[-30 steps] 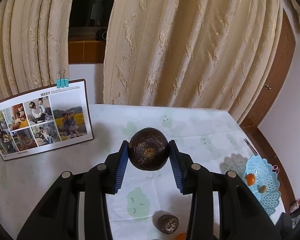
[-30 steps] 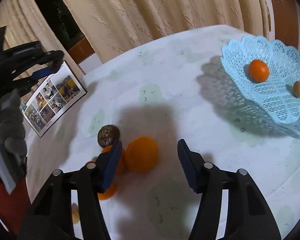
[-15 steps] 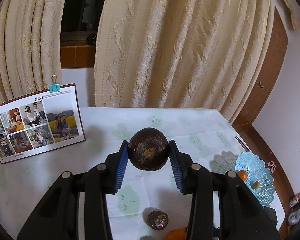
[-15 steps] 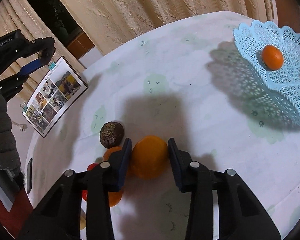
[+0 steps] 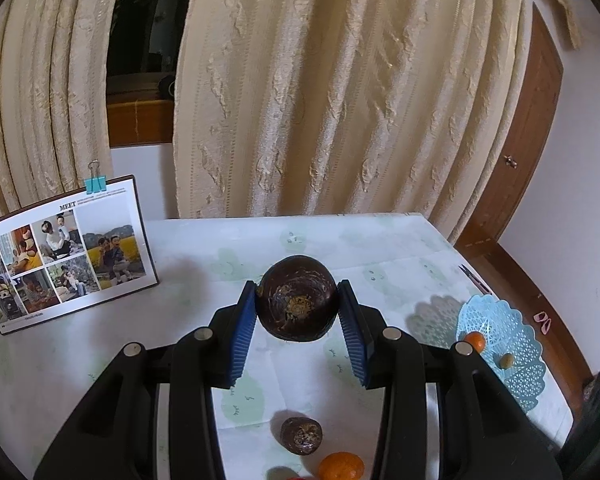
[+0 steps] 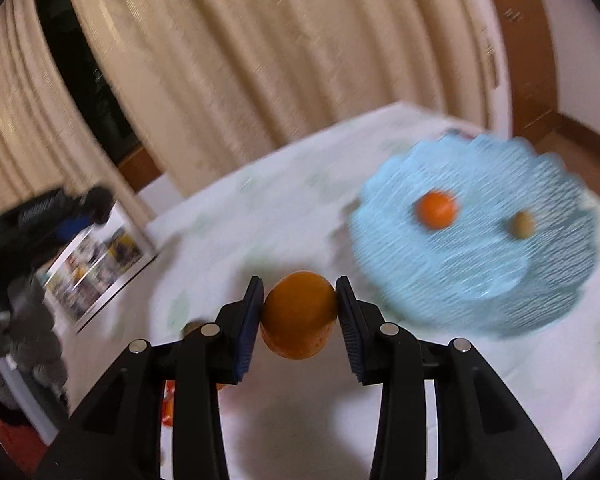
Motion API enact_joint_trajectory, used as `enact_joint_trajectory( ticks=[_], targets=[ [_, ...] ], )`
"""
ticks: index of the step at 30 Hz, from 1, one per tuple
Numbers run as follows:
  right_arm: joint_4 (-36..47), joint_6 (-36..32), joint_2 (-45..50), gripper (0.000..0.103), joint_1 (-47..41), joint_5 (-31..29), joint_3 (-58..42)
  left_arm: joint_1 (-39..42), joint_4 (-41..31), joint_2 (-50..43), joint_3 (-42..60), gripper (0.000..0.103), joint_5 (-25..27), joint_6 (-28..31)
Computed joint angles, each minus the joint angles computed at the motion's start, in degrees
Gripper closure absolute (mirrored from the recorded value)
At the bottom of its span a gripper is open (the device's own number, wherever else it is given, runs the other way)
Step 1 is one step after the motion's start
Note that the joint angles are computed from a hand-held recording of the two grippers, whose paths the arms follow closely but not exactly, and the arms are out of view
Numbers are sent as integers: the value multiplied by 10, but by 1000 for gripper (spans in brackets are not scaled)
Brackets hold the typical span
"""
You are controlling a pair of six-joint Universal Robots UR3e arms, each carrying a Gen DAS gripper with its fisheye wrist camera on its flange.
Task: Organize fruits
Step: 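Grasp an orange with the right tool while the left tool holds the brown fruit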
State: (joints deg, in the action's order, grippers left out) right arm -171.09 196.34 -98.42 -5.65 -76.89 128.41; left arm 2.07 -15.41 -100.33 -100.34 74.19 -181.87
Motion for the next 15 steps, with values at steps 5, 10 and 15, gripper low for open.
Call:
enact_joint_trajectory(
  ticks=[5,10,15],
  targets=[
    [-8,-5,-34,64,-57,-24,23,-14,4,-2,-1,62,6,7],
    [-19,-20,-35,64,-103,-36,38,-41,14,-5,-7,62,21,17],
    [-38,-26,-33,63,-143,-44,62,-72,26,-10,-12,62,37,29]
  ],
)
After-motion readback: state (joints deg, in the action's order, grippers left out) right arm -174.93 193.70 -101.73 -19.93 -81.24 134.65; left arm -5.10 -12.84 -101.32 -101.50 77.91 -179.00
